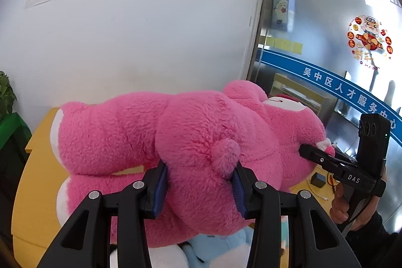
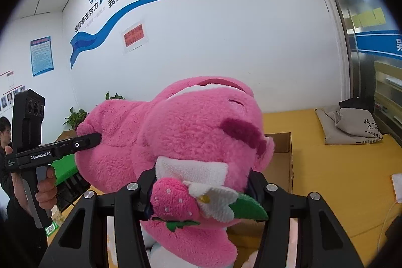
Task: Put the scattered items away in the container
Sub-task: 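Lift the pink bear off the pile with both grippers, then lower the pink bear into the cardboard box and open both grippers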
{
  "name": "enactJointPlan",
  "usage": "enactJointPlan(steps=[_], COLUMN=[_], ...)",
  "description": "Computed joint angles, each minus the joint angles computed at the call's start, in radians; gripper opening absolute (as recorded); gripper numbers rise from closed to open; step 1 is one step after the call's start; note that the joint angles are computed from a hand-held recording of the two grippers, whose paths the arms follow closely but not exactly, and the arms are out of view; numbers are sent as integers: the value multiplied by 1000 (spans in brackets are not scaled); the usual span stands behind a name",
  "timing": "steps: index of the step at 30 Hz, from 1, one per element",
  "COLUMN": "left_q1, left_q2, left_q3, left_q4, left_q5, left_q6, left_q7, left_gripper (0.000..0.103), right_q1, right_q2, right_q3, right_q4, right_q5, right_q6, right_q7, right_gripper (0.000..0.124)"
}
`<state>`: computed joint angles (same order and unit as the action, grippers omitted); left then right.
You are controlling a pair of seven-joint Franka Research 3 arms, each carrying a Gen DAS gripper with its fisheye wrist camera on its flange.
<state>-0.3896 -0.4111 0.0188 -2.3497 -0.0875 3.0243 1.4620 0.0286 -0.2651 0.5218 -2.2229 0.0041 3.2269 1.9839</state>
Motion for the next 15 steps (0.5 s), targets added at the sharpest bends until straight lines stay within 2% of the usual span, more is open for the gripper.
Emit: enactJointPlan(steps=[2,3,4,5,6,8,10,13,14,15], left_q1=[-63,-81,-95,-101,-94,-58,-11,25,36,55], left_q2=[126,183,249,317,377,510,628,788,830,864], left_q3=[85,110,133,151,155,143,117,95,86,66], left_q4=[121,178,246,316,377,511,622,758,799,835], left_q5=[-66,-114,-171,-231,-278,-361,-400,-335,-313,-310], left_q6=[-29,-43,-66,-96,-125,-200,-283,-402,-450,-488], left_q7=[77,121,166,213,249,299,314,276,266,274], left_gripper=[47,47,47,47,46,46,47,45,34,34], right_q1=[-89,-156,-200,-210,-184,-112,-70,-11,7,25], right_q2=[108,157,230,291,362,463,544,662,697,727], right_q3=[58,108,132,132,103,35,2,-35,-47,-60], right_q4=[107,159,234,298,373,477,552,673,713,749], right_q5=[-62,-147,-302,-437,-561,-638,-615,-539,-513,-492], right_q6=[-32,-51,-87,-121,-163,-237,-314,-528,-606,-676], right_q7=[30,94,209,315,411,466,463,438,428,417], right_gripper=[53,53,53,53,53,53,53,54,56,57])
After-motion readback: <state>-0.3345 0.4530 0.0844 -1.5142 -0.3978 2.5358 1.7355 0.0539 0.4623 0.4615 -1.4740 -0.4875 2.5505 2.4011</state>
